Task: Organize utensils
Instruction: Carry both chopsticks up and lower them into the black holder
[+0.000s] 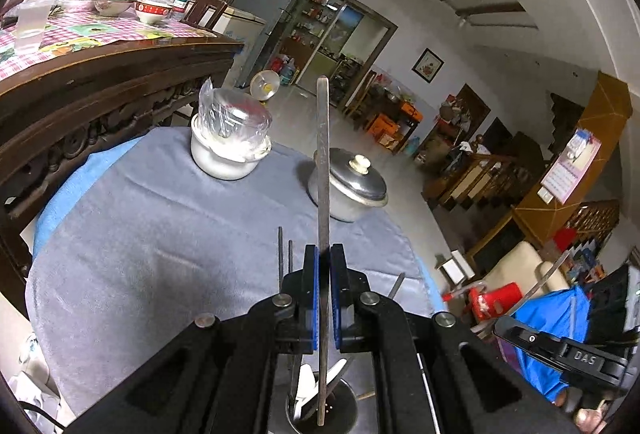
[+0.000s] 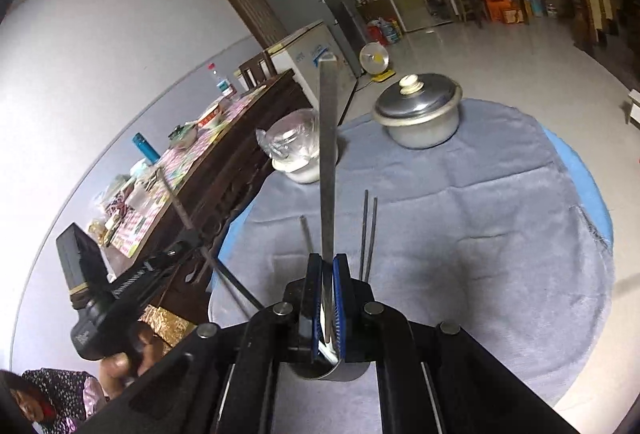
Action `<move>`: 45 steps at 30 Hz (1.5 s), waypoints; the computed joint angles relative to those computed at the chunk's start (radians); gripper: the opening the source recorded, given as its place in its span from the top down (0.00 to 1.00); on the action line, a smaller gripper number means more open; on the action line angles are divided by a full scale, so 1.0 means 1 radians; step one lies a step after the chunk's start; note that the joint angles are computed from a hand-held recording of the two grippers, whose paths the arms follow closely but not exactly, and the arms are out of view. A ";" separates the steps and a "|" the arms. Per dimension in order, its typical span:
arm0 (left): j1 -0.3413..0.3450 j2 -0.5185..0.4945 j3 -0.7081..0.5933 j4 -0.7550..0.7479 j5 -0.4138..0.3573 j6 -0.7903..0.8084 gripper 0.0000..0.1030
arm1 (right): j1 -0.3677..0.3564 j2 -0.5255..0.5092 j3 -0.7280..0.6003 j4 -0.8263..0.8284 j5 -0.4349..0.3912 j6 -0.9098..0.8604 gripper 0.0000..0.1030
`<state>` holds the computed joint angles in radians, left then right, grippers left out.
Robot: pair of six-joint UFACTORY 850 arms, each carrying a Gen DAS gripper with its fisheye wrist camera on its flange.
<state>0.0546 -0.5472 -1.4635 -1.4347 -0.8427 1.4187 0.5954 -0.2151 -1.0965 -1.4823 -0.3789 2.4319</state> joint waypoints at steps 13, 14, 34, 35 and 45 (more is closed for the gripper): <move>-0.043 0.041 0.103 -0.069 0.069 0.196 0.95 | -0.004 -0.098 -0.034 -0.016 0.072 0.009 0.93; -0.044 0.045 0.108 -0.078 0.072 0.214 0.95 | -0.003 -0.102 -0.034 -0.022 0.078 0.015 0.93; -0.051 0.106 0.247 -0.181 0.087 0.510 0.95 | 0.010 -0.139 -0.060 0.136 0.086 -0.166 0.93; -0.050 0.107 0.250 -0.178 0.086 0.513 0.95 | 0.009 -0.140 -0.061 0.137 0.087 -0.168 0.93; -0.039 0.130 0.296 -0.136 0.074 0.547 0.95 | 0.004 -0.162 -0.072 0.174 0.115 -0.199 0.93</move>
